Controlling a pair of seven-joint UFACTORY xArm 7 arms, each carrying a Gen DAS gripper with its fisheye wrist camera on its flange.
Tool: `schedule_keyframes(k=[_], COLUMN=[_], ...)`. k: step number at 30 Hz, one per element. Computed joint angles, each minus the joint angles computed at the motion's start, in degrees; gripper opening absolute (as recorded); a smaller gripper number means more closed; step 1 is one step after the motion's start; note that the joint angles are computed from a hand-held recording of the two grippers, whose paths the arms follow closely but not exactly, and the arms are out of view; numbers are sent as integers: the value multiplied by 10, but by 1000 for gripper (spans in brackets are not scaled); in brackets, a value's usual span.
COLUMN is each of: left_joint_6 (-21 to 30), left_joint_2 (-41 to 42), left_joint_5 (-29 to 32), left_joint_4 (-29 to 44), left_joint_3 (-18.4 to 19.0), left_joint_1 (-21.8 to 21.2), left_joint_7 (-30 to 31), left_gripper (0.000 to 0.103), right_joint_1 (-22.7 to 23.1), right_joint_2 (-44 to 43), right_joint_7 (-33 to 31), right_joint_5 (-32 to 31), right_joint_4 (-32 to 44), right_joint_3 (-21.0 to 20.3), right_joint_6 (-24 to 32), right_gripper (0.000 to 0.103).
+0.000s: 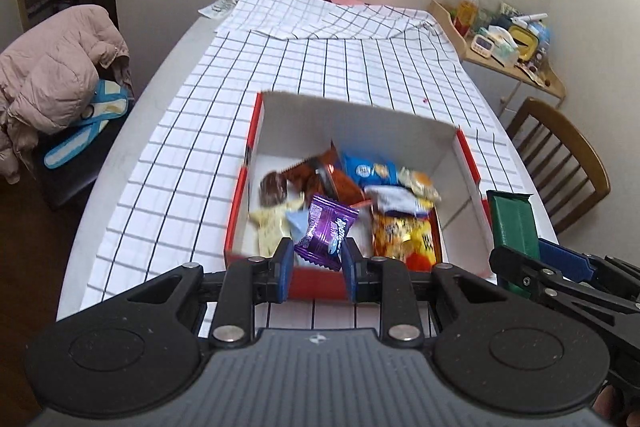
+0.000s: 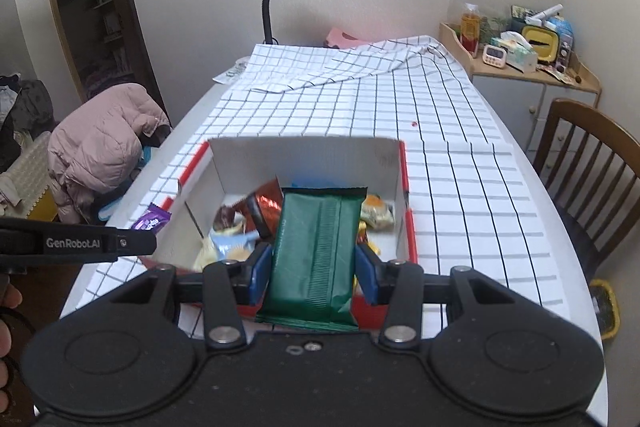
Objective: Organize snacks
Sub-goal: 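Carry both snacks into the red box and open both tools to release them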
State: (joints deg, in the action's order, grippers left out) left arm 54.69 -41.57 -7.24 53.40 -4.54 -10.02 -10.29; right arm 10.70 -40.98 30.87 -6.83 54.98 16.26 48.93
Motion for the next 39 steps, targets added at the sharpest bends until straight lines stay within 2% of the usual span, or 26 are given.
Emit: schedule_keyframes(k=[11, 17, 25, 39], left_joint_6=[-26, -24, -9, 21], left_joint_2=[93, 154, 219, 291], left_joint_5=[39, 59, 46, 82], left_joint_4=[67, 96, 120, 156], left_joint_3=[-20, -23, -13, -21], left_joint_1=[18, 21, 9, -1], left_joint_7=[-20, -34, -28, -26], left_gripper=[25, 25, 25, 25], right_joint_1=[-7, -4, 7, 19], right_joint_2=[89, 139, 193, 258], right_joint_7=[-38, -66, -109, -173], right_joint_5=[-4, 4, 24, 40], right_joint_4=[50, 64, 80, 114], right_joint_3=[-29, -49, -69, -79], right_joint_6=[-41, -49, -37, -1], right_gripper=[44, 44, 44, 44])
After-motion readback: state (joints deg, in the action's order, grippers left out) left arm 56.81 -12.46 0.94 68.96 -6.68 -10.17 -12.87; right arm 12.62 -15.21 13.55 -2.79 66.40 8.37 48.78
